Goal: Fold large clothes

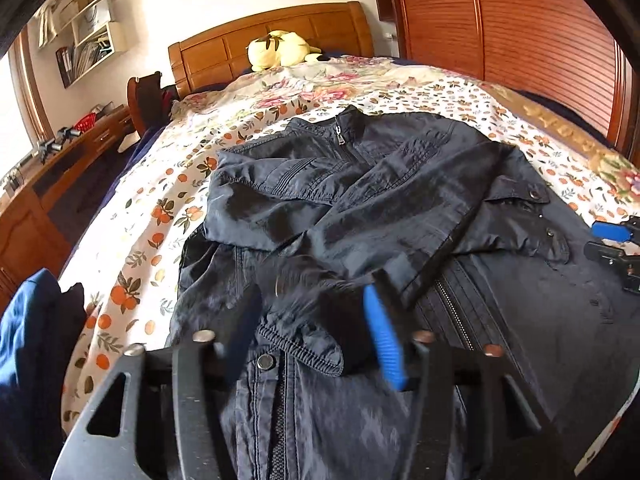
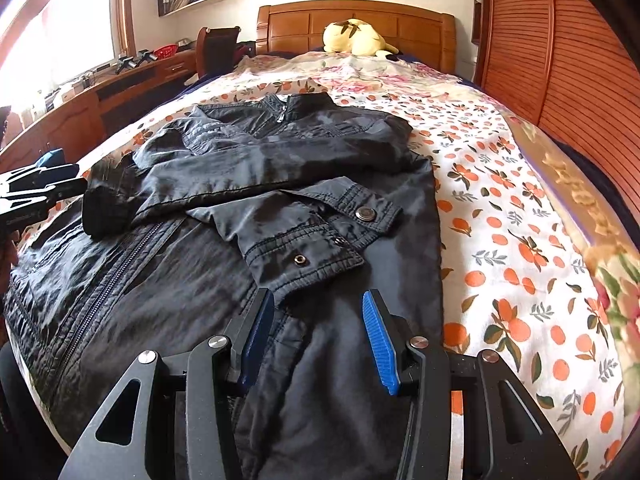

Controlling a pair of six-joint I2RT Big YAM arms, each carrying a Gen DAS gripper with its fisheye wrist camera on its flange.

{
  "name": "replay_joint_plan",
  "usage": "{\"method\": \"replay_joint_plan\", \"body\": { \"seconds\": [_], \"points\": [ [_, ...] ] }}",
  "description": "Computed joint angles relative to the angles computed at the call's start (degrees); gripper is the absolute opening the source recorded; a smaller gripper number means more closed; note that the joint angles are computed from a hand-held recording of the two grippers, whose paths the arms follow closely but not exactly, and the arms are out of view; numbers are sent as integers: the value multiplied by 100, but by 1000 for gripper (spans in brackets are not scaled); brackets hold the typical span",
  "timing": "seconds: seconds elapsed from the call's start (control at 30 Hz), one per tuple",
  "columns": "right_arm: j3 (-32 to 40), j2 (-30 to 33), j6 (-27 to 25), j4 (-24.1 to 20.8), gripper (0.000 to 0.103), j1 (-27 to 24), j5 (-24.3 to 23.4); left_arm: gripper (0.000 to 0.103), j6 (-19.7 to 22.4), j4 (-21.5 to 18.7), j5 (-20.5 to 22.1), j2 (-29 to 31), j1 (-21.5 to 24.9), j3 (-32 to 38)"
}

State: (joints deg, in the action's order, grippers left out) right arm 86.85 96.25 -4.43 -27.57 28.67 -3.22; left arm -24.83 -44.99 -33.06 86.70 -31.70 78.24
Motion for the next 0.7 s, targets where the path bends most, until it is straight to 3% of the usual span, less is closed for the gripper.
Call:
{"method": "replay_joint_plan", "body": {
  "seconds": [0.07,0.5,0.57,0.7],
  "points": [
    [8,12,-33,16,48,24,32,69,-15,80,134,-42,37,-94],
    [49,70,-159,-11,48,66,134,69,-256,187,495,1,62,-395],
    [50,71,-158,-13,48,67,134,51,-210,169,529,50,58,-369],
    [45,73,-162,-8,48,68,148,28,-198,26,627,163,110,-282]
  ]
}}
